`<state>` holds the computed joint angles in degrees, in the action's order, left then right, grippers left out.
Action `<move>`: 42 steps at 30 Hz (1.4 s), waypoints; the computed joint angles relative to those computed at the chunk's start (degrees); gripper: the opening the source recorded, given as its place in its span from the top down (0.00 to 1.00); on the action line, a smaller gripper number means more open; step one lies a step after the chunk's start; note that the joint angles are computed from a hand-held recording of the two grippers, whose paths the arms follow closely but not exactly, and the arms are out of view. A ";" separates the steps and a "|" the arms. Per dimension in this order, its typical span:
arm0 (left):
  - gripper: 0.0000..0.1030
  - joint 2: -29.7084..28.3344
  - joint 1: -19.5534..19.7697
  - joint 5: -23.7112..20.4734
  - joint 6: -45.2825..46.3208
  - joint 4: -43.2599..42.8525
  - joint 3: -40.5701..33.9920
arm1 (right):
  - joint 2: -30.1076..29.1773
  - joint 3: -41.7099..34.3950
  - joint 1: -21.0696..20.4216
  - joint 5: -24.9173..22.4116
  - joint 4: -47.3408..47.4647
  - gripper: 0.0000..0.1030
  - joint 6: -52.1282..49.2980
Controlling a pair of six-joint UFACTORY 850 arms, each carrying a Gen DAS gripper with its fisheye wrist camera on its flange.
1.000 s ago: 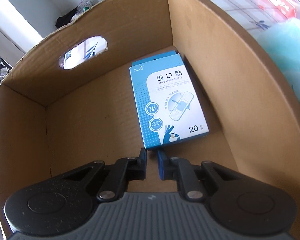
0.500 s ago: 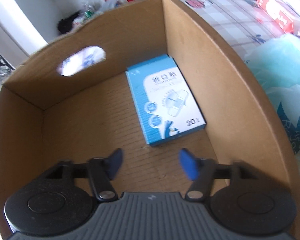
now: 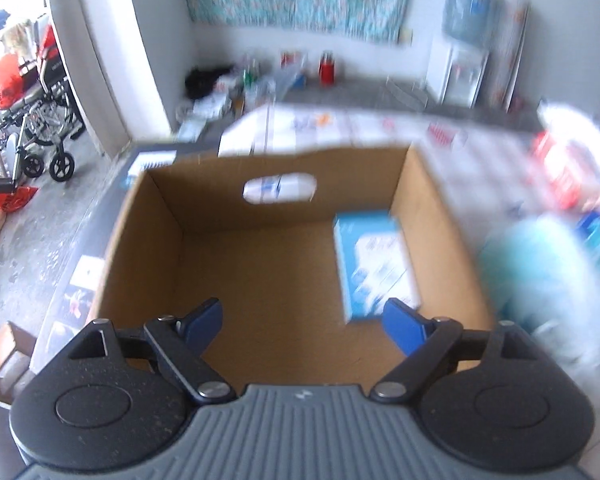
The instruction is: Organize soft objects
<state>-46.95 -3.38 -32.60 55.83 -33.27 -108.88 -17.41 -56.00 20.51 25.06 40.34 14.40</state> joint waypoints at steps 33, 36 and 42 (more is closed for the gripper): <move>0.77 -0.82 -23.35 -1.96 4.80 -10.03 10.51 | 4.78 20.71 -7.71 12.23 14.27 0.50 -5.12; 0.82 -2.12 -23.81 -1.78 2.48 -7.49 9.36 | 3.54 19.90 -8.08 12.81 14.37 0.52 -7.00; 0.84 -3.65 -23.57 -2.86 0.48 -5.75 7.74 | 2.27 18.72 -8.16 13.14 12.58 0.73 -10.10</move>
<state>-50.61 -26.96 -35.46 56.32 -39.03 -101.14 -15.13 -37.28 12.35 38.21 52.93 4.30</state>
